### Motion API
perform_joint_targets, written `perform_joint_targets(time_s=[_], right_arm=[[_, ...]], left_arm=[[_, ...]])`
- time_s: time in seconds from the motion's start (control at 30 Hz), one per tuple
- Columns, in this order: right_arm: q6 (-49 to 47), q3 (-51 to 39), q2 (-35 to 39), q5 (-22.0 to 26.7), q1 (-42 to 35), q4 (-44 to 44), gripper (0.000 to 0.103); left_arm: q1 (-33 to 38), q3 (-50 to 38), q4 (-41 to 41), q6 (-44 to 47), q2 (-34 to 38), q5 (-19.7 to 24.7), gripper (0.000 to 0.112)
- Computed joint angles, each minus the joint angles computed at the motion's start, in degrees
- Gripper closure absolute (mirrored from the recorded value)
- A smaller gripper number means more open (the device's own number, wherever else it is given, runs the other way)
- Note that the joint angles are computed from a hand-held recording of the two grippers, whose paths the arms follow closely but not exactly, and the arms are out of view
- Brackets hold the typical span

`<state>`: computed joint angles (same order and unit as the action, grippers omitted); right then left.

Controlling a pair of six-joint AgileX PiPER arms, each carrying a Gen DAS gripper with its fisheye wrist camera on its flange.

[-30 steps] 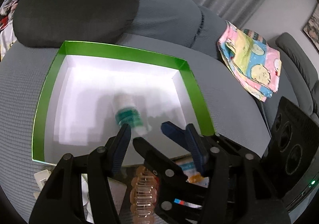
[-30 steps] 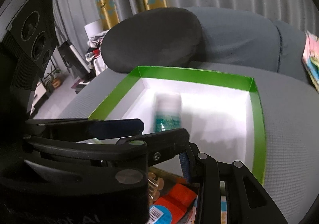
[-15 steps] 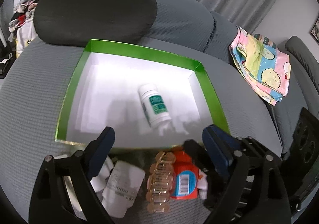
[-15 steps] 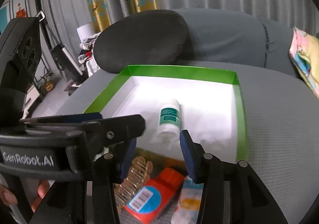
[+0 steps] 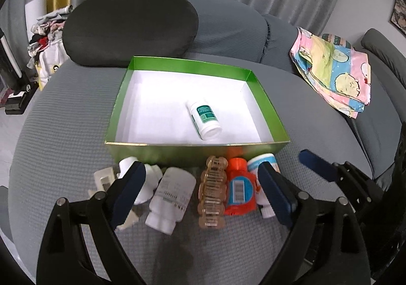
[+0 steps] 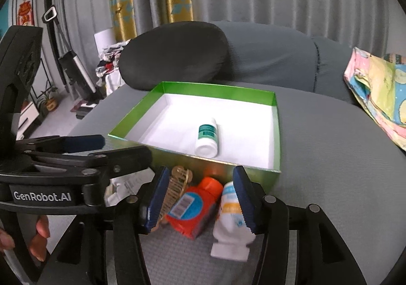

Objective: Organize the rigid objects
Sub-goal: 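Withdraw the open right gripper from the green box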

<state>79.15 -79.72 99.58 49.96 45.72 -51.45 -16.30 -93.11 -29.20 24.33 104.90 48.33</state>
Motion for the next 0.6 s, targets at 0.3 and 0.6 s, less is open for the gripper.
perform_joint_targets(time_s=[0.3, 0.6], right_arm=[[5.14, 3.00, -3.68, 6.44, 5.19, -3.90, 0.021], [8.06, 5.09, -5.77, 9.51, 8.93, -5.31, 0.021]], left_arm=[[0.71, 8.48, -0.77, 2.26, -6.56, -2.77, 0.021], [0.64, 13.38, -0.58, 2.68, -11.22, -4.18, 0.021]])
